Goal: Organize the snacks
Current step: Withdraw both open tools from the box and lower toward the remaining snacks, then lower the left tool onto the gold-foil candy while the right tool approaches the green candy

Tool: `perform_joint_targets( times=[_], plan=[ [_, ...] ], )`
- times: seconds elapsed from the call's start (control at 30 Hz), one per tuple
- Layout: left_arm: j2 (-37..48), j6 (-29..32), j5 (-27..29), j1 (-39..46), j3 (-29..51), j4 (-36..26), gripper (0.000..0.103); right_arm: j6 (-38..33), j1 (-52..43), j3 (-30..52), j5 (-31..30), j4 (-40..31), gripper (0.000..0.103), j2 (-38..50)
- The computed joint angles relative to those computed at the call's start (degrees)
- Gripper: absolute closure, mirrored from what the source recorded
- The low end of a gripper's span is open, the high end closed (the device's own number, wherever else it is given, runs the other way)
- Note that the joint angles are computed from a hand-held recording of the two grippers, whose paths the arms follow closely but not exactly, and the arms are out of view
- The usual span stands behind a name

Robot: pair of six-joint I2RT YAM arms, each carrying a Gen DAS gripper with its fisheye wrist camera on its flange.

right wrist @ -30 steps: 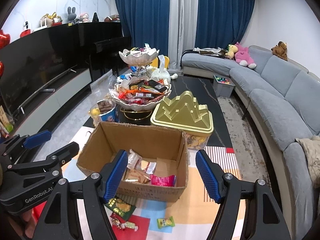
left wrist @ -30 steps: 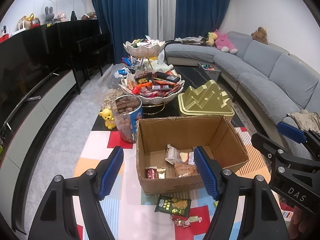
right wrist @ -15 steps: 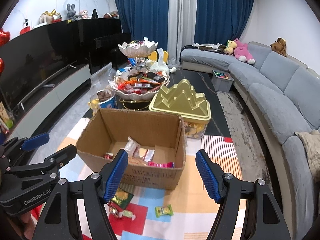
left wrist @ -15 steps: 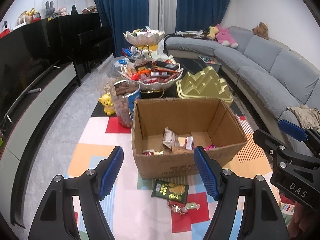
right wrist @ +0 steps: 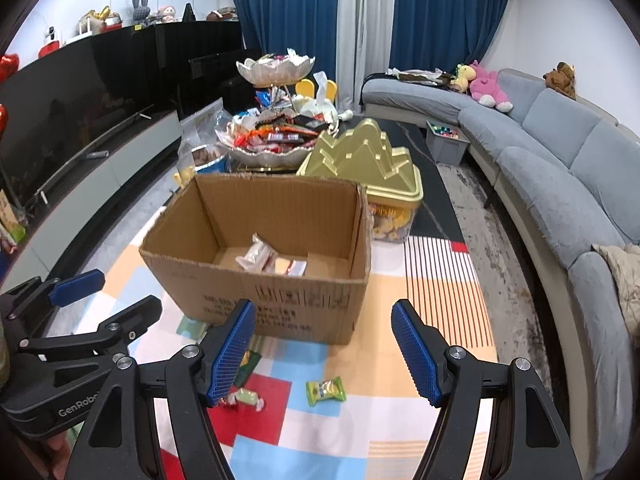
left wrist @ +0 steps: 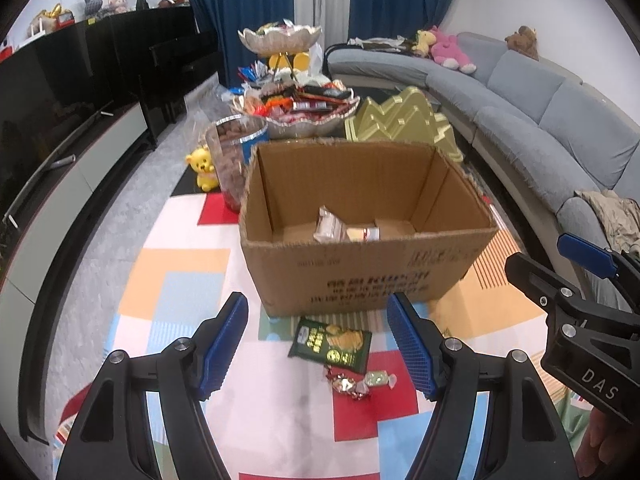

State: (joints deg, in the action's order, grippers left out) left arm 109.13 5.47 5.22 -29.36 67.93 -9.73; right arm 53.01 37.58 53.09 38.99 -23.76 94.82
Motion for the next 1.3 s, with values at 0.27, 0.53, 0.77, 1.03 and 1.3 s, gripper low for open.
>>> perform_joint_targets(
  times=[0.27,0.53,0.77,1.03,1.3],
  plan=[
    [2.45,1.52,-0.69,-1.10,-3.65,1.59,0.037,-0.73,1.39,-3.28,-3.16,4.53,0.032,3.00],
    [5.06,6.52,-1.09,-1.55,-6.58,2.52,0.040,-5.42,1.98,-3.69,-7.68,8.69,0.032,7.84],
    [9.99,11.60,0.69,-1.21,-2.77,-1.48,0.042,-10.44,0.46,-2.18,-13.90,11.10,0.032,12.32],
    [15.97,16.29,2.15,-1.41,3.62,-7.95,0.044,-16.28,-4.30,1.89,-25.79,10.60,0.039,18.09],
    [21.49,20.32,2.17,-1.01,8.84,-10.69,0.047,-22.34,-6.38,8.62,-30.40,6.95,0.044,24.57]
  ],
)
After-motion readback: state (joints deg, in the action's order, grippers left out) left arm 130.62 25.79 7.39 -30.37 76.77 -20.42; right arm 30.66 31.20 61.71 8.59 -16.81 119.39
